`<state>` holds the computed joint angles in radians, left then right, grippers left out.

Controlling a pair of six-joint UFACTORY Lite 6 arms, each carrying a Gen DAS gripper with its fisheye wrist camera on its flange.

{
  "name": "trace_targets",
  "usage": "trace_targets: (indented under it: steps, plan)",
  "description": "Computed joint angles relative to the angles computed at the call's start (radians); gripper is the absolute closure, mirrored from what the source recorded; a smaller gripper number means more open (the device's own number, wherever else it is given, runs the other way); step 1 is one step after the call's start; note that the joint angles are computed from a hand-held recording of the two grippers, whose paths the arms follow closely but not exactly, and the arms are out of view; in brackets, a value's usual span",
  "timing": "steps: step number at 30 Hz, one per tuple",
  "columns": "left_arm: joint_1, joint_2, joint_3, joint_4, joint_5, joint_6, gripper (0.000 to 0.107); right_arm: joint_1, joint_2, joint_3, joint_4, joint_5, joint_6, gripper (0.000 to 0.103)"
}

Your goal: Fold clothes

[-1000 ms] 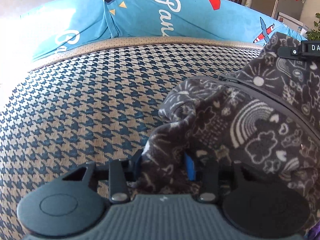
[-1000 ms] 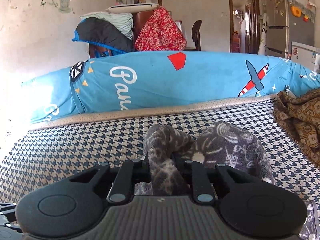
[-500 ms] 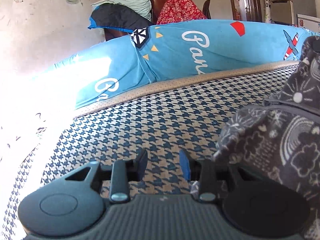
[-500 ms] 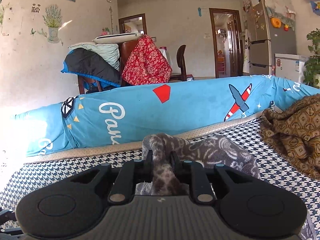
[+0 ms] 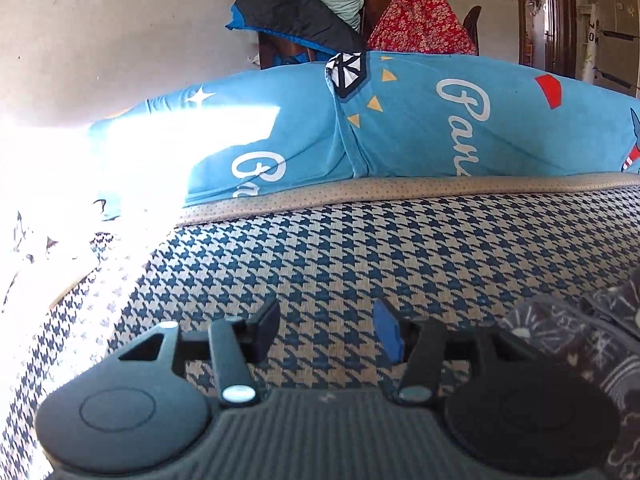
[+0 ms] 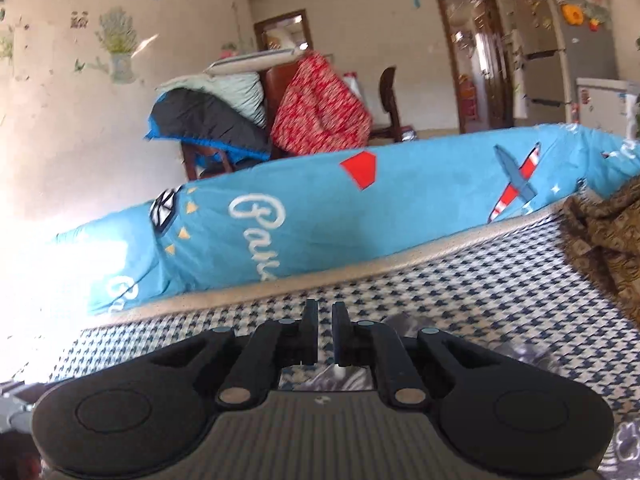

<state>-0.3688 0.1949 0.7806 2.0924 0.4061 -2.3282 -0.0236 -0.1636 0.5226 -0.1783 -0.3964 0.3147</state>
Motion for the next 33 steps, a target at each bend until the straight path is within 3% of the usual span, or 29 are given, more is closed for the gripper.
trace_targets:
  steps: [3, 4, 6, 8, 10, 18, 22, 24, 26, 27, 29, 31, 33]
  plan:
    - [0.019, -0.032, -0.035, 0.075, -0.017, -0.053, 0.022, 0.071, 0.097, 0.038, -0.044, 0.043, -0.019, 0.058]
    - [0.018, -0.043, -0.048, 0.097, -0.013, -0.063, 0.020, 0.101, 0.123, 0.042, -0.008, 0.046, -0.075, 0.047]
    - [0.013, -0.059, -0.063, 0.115, -0.012, -0.054, 0.014, 0.170, 0.173, 0.042, 0.127, 0.036, -0.234, 0.041]
    - [0.011, -0.073, -0.074, 0.136, -0.021, -0.052, 0.008, 0.206, 0.211, 0.050, 0.140, 0.045, -0.278, 0.020]
    - [0.011, -0.089, -0.083, 0.156, -0.040, -0.061, 0.005, 0.222, 0.244, 0.052, 0.094, 0.049, -0.270, 0.009]
    - [0.055, -0.089, -0.079, 0.243, -0.095, -0.139, 0.004, 0.317, 0.348, 0.062, 0.433, 0.015, -0.679, 0.005]
    - [0.106, -0.092, -0.068, 0.326, -0.145, -0.229, 0.004, 0.352, 0.412, 0.099, 0.525, -0.013, -0.764, 0.006]
    - [0.123, -0.098, -0.070, 0.346, -0.157, -0.252, 0.004, 0.364, 0.451, 0.132, 0.561, -0.004, -0.791, 0.014]
    - [0.136, -0.105, -0.071, 0.353, -0.168, -0.259, 0.004, 0.380, 0.481, 0.159, 0.621, -0.002, -0.837, 0.039]
    - [0.142, -0.109, -0.071, 0.360, -0.174, -0.268, 0.004, 0.388, 0.494, 0.169, 0.651, -0.007, -0.859, 0.042]
    - [0.153, -0.116, -0.070, 0.369, -0.187, -0.278, 0.004, 0.384, 0.492, 0.183, 0.629, 0.011, -0.828, 0.062]
    - [0.161, -0.135, -0.073, 0.356, -0.195, -0.267, 0.004, 0.382, 0.481, 0.193, 0.609, 0.022, -0.798, 0.077]
    - [0.177, -0.163, -0.082, 0.404, -0.203, -0.311, 0.004, 0.378, 0.478, 0.207, 0.589, 0.023, -0.754, 0.083]
